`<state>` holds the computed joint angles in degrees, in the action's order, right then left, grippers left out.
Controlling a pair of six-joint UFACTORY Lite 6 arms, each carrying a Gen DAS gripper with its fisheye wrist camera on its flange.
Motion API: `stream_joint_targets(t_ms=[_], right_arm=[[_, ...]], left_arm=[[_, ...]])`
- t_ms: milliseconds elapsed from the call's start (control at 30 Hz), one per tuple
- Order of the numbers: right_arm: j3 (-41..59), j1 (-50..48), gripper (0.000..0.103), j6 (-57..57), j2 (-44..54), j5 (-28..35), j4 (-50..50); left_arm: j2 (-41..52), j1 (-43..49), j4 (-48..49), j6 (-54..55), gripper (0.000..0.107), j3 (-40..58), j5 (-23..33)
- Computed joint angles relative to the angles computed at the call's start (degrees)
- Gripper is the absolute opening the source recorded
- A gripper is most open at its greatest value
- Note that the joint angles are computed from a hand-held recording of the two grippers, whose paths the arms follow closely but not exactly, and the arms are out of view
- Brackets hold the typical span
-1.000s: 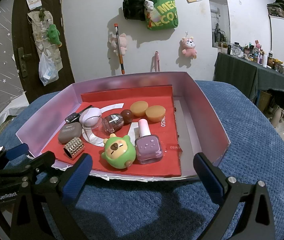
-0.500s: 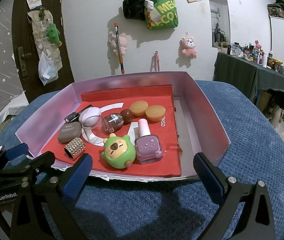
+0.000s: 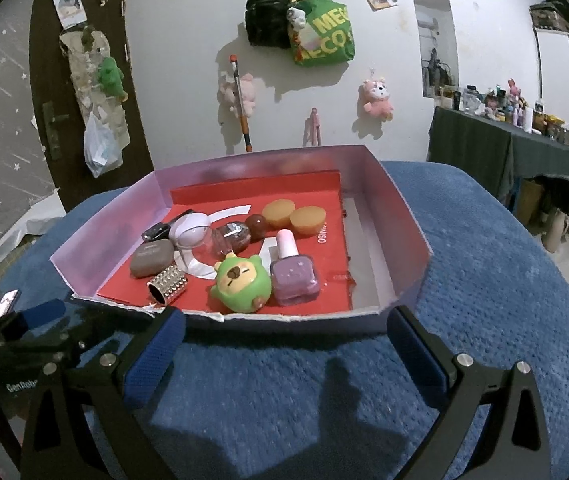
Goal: Organize rigid objects
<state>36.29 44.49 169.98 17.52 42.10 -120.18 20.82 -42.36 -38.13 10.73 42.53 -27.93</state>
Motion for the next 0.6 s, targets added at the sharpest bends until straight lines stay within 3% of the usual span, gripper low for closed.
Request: stream_joint_targets(t_ms=[600], right_arm=[[-4.1,-0.2,0.103,5.8,1.4,-3.5,-3.7]], left_arm=[[1.2,-2.7,-7.9,6.6,0.103,-0.8,1.4]])
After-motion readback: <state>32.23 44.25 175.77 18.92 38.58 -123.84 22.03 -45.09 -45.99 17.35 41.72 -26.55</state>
